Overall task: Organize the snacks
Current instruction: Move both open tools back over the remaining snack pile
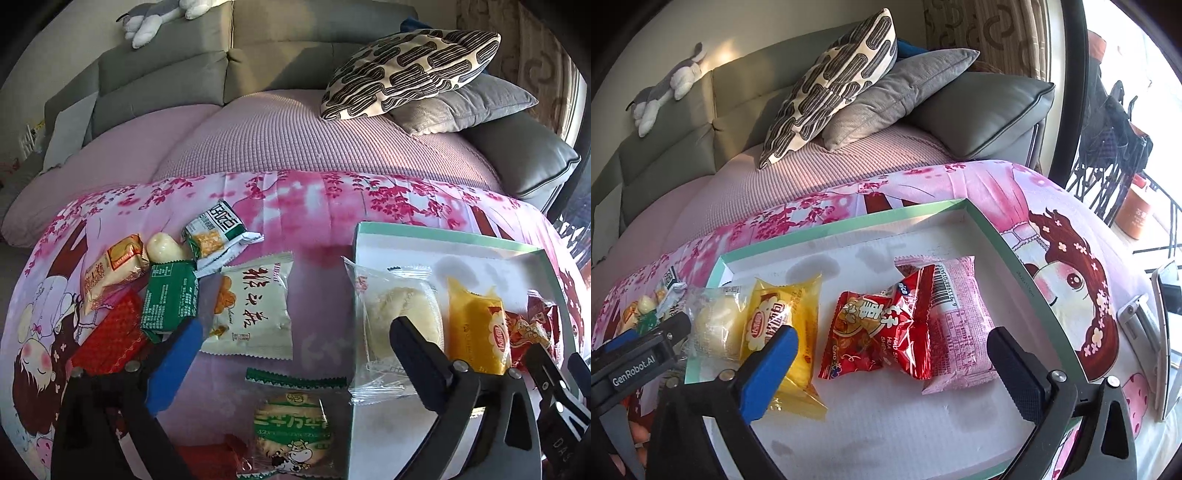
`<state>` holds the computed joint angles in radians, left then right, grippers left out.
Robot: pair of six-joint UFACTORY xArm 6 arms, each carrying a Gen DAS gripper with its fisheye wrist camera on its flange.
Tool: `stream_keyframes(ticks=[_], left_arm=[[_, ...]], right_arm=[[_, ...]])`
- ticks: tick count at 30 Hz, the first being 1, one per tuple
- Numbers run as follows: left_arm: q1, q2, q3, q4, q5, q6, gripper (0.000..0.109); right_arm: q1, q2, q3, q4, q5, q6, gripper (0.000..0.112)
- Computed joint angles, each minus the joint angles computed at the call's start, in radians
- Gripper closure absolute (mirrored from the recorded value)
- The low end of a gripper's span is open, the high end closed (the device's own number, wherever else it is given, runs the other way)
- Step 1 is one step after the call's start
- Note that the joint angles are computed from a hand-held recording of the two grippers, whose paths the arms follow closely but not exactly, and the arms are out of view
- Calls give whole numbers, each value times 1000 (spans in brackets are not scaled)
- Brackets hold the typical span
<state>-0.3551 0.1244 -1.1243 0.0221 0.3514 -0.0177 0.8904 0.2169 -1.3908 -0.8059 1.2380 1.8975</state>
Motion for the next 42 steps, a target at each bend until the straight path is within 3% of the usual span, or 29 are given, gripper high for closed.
stream_keyframes(ticks=[14,23,31,38,42], left_arm=[[9,-32,40,-24,-66,32,6],[50,-71,66,-125,-89,85,6],[120,-115,116,-77,-116,47,6],[206,-147,159,84,-89,-56,6],[245,-158,171,72,-83,-51,6]], right_arm=[[8,14,-20,-14,-11,15,9],[20,40,-62,-15,-13,-19,9],[41,87,-141,-58,-28,-52,9],[51,178,-267,-54,-71,-140,9],[55,222,-325,-45,-104,-179,9]])
